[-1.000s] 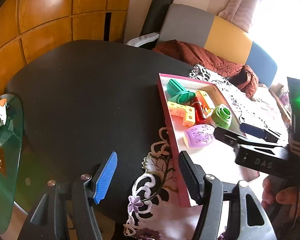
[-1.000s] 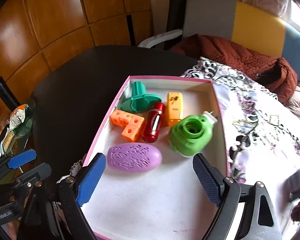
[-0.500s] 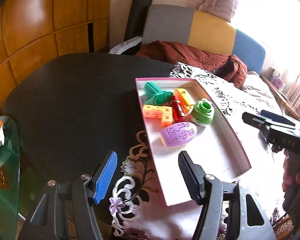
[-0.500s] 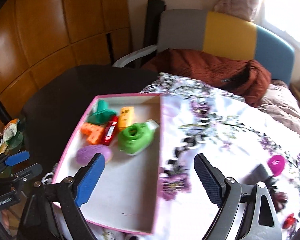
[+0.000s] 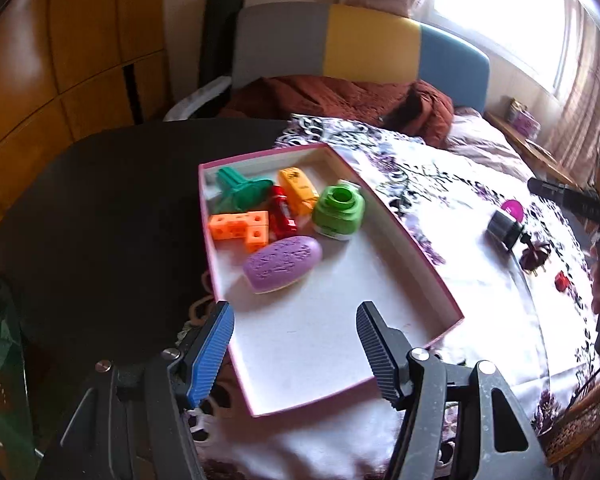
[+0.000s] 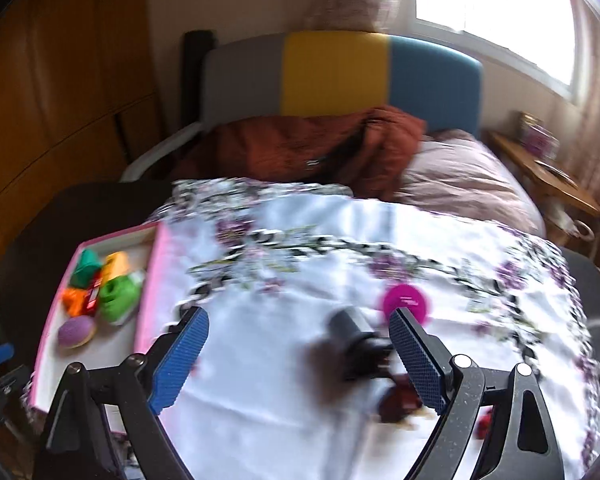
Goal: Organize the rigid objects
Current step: 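Withdraw both tools from the tray toward the remaining objects, then close the left tool on the brown massager with yellow prongs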
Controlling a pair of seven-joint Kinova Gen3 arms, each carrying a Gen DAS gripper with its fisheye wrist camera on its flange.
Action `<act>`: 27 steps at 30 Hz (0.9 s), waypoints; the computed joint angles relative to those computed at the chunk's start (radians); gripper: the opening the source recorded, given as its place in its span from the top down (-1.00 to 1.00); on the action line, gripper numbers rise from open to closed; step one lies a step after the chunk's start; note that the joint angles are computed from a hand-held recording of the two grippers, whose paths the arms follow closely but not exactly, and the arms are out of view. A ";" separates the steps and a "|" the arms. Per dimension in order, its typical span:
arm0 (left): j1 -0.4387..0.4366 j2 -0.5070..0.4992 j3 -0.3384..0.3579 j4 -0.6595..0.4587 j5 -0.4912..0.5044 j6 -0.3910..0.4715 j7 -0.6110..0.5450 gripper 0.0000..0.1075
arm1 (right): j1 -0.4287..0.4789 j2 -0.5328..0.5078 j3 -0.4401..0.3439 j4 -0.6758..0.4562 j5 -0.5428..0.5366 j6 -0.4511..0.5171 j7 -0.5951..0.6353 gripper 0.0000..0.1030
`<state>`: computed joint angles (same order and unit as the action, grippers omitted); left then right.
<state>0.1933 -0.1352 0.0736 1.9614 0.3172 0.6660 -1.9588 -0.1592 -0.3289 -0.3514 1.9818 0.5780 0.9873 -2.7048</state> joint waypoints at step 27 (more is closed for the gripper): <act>0.167 0.216 0.145 -0.204 0.002 0.170 0.046 -0.18 | 0.433 -0.268 0.247 0.197 -0.167 -0.060 -0.085 -0.95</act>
<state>0.3600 0.0805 0.2187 1.7572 0.3193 0.8355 -1.9130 0.2738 -0.5973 -0.1045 2.1787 0.4107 0.9271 -2.7894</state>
